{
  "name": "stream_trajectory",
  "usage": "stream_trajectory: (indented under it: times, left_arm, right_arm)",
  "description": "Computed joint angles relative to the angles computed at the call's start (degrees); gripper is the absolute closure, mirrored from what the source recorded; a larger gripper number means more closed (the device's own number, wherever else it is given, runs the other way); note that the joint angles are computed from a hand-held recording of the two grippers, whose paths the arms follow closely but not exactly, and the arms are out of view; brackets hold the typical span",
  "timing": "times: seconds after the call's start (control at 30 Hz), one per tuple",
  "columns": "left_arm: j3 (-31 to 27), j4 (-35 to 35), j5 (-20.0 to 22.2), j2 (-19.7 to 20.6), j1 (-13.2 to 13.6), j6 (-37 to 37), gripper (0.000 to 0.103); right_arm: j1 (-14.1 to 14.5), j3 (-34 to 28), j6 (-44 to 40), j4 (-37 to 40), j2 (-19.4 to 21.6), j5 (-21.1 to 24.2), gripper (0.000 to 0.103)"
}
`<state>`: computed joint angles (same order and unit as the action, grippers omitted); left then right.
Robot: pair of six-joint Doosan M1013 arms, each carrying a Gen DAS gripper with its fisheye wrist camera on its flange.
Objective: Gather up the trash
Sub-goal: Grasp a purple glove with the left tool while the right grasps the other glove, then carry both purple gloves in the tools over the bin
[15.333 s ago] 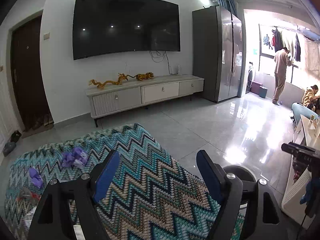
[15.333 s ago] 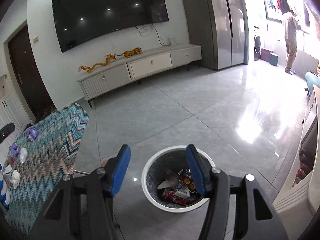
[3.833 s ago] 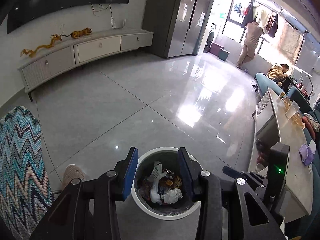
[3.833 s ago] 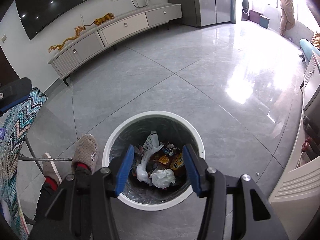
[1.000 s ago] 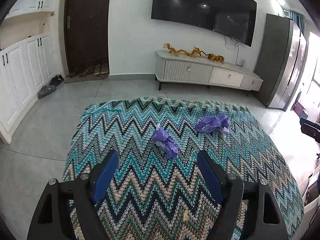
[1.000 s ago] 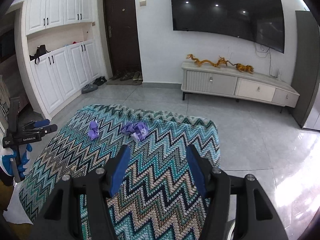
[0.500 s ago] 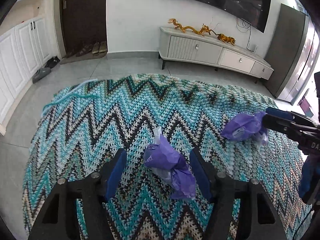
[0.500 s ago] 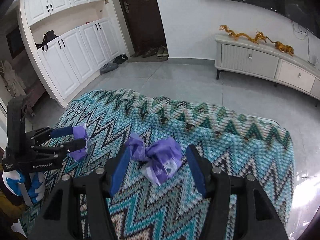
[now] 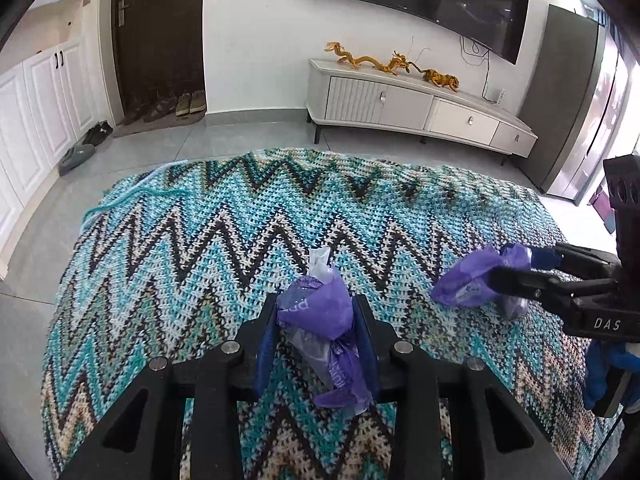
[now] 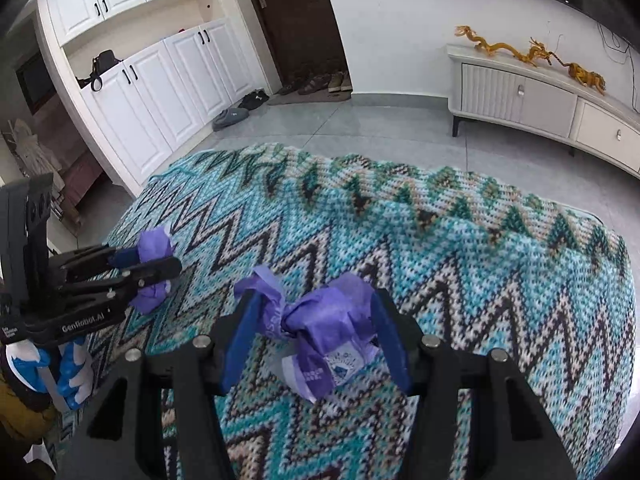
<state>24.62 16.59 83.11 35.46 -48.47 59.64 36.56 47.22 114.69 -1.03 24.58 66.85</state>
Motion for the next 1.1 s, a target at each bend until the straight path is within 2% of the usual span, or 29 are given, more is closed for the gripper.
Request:
stream_trajectory:
  times: [0.27,0.43,0.57,0.67,0.8,1.1]
  left_arm:
    - [6.2,2.7,-2.0,-5.3,-1.3,-2.0,0.069]
    - [6.9,3.8,-2.0,-6.6,-1.7,-2.3,0.069]
    - [8.3,4.4,-2.4,-7.9,-2.2,-2.0,0.069]
    - [8.4,4.9,-2.5,-8.4,-2.8,-1.2,0.07]
    - [6.8,5.3,-2.4,-8.5,-3.7,-0.7,0.07]
    - [2.5,7.7,-3.4,-9.3,-8.5,3.6,0.07]
  right_arm:
    - [1.5,3.1,0.3,0.5,-2.7,0.1,0.049]
    - [2.9,2.5,1.3,-2.7,-2.5,1.5,0.051]
    - [2.7,2.4,3.8,-4.0,-2.4,2.2,0.072]
    - [2.5,3.5,5.0,-3.1,-3.4,1.0,0.077]
    - [3.5,4.6,5.4,-4.5,-5.3,-0.6,0.078]
    - [9.0,9.9,12.5,-15.6,-13.2,-5.5,0.078]
